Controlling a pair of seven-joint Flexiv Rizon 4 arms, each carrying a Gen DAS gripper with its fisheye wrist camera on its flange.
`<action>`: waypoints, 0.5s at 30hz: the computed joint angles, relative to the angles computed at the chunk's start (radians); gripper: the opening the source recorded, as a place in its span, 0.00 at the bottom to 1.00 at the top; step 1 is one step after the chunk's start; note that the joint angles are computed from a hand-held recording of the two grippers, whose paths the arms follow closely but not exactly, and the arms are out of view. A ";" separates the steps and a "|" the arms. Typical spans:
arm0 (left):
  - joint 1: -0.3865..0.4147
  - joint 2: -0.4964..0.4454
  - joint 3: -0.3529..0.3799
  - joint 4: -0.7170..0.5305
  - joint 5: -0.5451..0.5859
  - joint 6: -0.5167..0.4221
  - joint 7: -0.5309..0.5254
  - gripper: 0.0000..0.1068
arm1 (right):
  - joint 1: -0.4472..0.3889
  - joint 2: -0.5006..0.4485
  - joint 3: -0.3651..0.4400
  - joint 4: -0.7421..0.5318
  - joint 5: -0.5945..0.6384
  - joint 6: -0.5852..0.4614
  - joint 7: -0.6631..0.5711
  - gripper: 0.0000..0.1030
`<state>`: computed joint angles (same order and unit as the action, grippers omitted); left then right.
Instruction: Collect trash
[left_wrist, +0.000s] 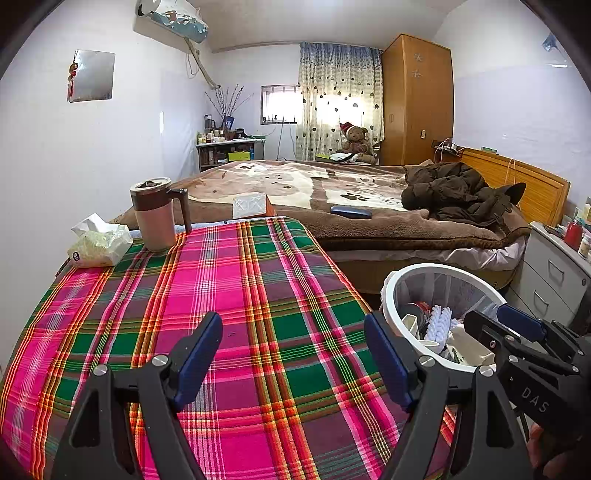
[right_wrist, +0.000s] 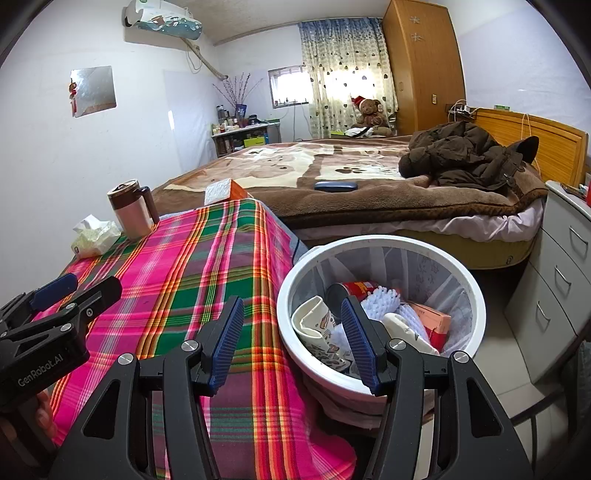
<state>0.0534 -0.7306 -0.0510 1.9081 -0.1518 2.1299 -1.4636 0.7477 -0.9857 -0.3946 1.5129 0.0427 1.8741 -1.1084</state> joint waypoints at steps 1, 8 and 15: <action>0.000 0.001 0.000 0.001 0.002 0.002 0.000 0.75 | 0.000 -0.001 0.000 0.000 0.001 0.002 0.000 0.55; 0.006 -0.002 -0.004 -0.002 0.009 0.000 -0.004 0.75 | 0.003 -0.001 -0.004 -0.001 0.003 -0.002 0.002 0.55; 0.003 -0.008 0.001 -0.008 0.003 -0.005 0.000 0.75 | 0.001 -0.002 -0.001 -0.003 0.001 -0.003 0.004 0.55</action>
<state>0.0563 -0.7385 -0.0498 1.9002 -0.1489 2.1248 -1.4633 0.7486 -0.9879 -0.3955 1.5104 0.0437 1.8714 -1.1048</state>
